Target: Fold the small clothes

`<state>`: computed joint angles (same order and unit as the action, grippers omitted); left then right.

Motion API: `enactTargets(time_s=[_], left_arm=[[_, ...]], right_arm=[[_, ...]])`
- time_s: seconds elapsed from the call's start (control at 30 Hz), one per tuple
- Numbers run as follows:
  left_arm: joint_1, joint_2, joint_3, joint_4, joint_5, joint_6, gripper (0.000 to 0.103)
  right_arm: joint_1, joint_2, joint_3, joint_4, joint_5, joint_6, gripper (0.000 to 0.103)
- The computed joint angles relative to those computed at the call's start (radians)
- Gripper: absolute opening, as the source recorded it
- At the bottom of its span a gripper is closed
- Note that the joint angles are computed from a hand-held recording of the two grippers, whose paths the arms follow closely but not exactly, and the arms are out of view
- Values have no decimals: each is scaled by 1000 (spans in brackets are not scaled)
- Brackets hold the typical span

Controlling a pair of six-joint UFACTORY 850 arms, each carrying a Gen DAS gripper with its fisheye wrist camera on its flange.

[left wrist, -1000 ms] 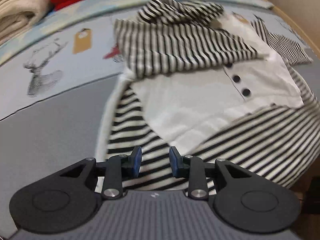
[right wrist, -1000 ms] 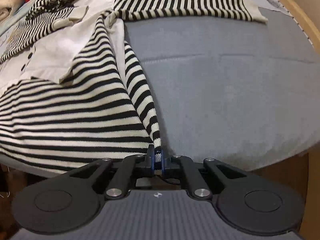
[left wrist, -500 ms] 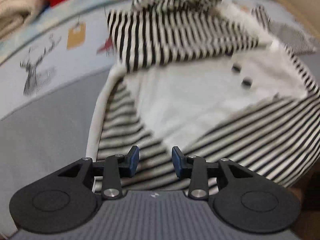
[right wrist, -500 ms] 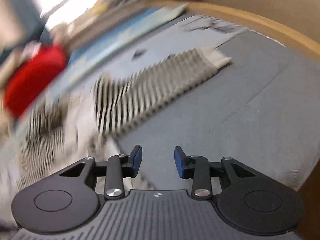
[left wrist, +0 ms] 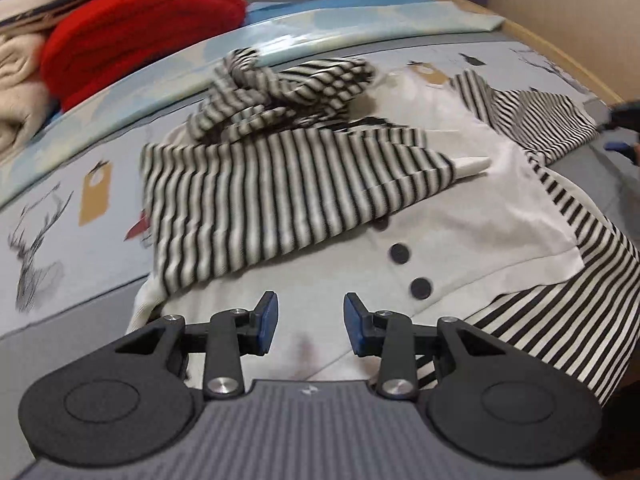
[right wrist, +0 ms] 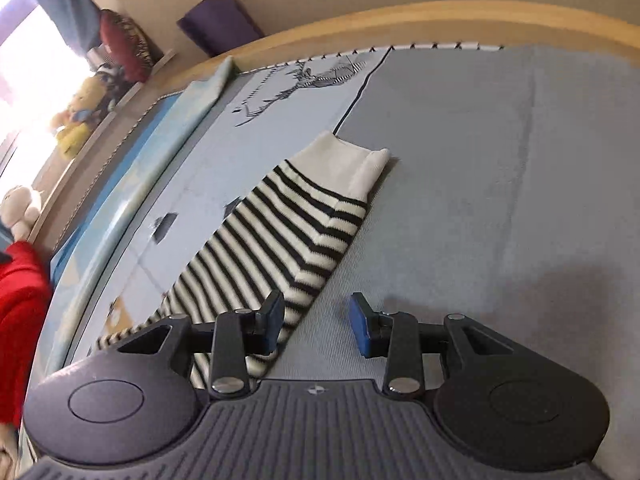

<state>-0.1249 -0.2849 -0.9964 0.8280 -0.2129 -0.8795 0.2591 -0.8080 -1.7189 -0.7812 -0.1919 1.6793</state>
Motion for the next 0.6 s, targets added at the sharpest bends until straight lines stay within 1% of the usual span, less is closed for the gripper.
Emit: enactTargets(time_s=[0.07, 0.17, 0.23, 0.27, 0.3, 0.33, 0.37, 0.4, 0.43, 0.47, 0.53, 0.6], left_arm=[[-1, -16, -18, -49, 12, 59, 41], [6, -28, -36, -144, 29, 156, 41], [16, -35, -47, -203, 31, 207, 41], [21, -37, -52, -230, 33, 233, 41], [26, -39, -56, -243, 34, 247, 42], [29, -43, -64, -233, 25, 239, 43], [32, -47, -72, -227, 10, 233, 43], [35, -49, -80, -225, -3, 227, 43], [42, -49, -85, -230, -8, 223, 43], [49, -47, -87, -237, -6, 219, 43], [62, -38, -90, -229, -9, 193, 43], [74, -24, -86, -174, -12, 125, 43]], right_arm=[[-7, -49, -55, -20, -9, 39, 41], [-19, -129, -154, -28, -49, 77, 42], [-25, -159, -188, -136, -46, 185, 42], [-25, -175, -211, -160, -57, 194, 42], [-23, -193, -242, -148, -76, 167, 41], [-19, -213, -276, -129, -100, 129, 32], [-15, -229, -307, -120, -125, 104, 7], [-9, -238, -328, -126, -147, 107, 5], [-1, -242, -342, -166, -175, 151, 4], [13, -245, -359, -234, -213, 216, 4], [38, -248, -394, -328, -260, 255, 4], [83, -257, -460, -437, -296, 213, 4]])
